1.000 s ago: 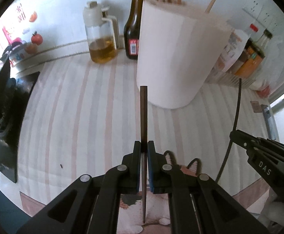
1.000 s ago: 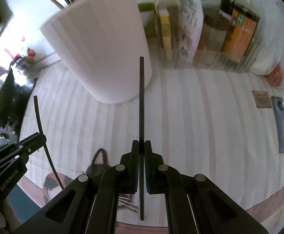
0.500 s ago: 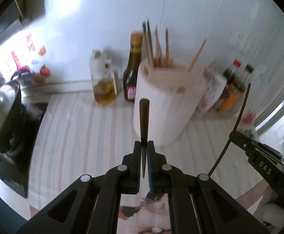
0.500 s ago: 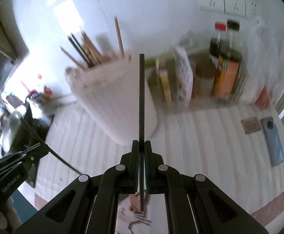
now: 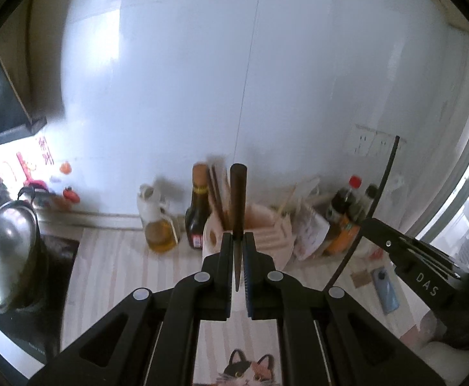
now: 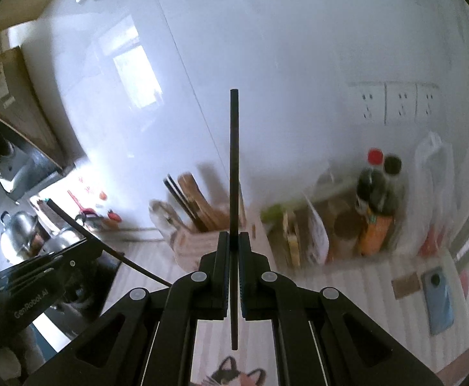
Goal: Organize utensils
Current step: 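Lift both dark chopsticks, carry them over the holder and lower them in, then open both tools to release the dark chopsticks into the holder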
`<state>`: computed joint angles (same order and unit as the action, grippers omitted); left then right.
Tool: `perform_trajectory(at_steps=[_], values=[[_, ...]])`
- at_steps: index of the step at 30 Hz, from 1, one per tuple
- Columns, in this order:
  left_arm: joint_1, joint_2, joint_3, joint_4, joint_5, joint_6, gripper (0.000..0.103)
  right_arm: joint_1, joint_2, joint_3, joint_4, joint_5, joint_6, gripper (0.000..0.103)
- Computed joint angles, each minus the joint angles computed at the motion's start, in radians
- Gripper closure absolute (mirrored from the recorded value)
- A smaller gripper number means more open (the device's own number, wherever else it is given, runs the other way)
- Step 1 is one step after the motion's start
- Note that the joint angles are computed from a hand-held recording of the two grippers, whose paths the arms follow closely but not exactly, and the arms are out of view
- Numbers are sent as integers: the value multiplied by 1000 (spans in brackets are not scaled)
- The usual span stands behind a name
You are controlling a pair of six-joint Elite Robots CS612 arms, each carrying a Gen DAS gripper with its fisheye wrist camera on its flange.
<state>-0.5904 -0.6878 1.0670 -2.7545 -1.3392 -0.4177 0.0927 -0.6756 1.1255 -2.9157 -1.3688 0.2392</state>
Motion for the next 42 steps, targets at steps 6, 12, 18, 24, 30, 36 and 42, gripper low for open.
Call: perform_trajectory(at_steps=[6, 12, 18, 24, 30, 36, 42], values=[[17, 36, -103, 26, -16, -7, 100, 0, 32, -106, 13, 3, -13, 98], [32, 89, -226, 76, -19, -8, 100, 0, 103, -262, 63, -5, -10, 98], [42, 166, -384, 150, -28, 4, 100, -1, 188, -428, 130, -11, -2, 98], [51, 272, -575, 272, -62, 3, 100, -3, 302, -639, 227, -10, -2, 98], [58, 362, -734, 386, -90, -13, 100, -8, 410, -826, 317, 14, 1, 98], [66, 439, -881, 487, -119, -26, 100, -13, 470, -929, 387, 39, -3, 98], [69, 477, -955, 546, -140, -49, 99, -17, 473, -924, 429, 75, -7, 98]])
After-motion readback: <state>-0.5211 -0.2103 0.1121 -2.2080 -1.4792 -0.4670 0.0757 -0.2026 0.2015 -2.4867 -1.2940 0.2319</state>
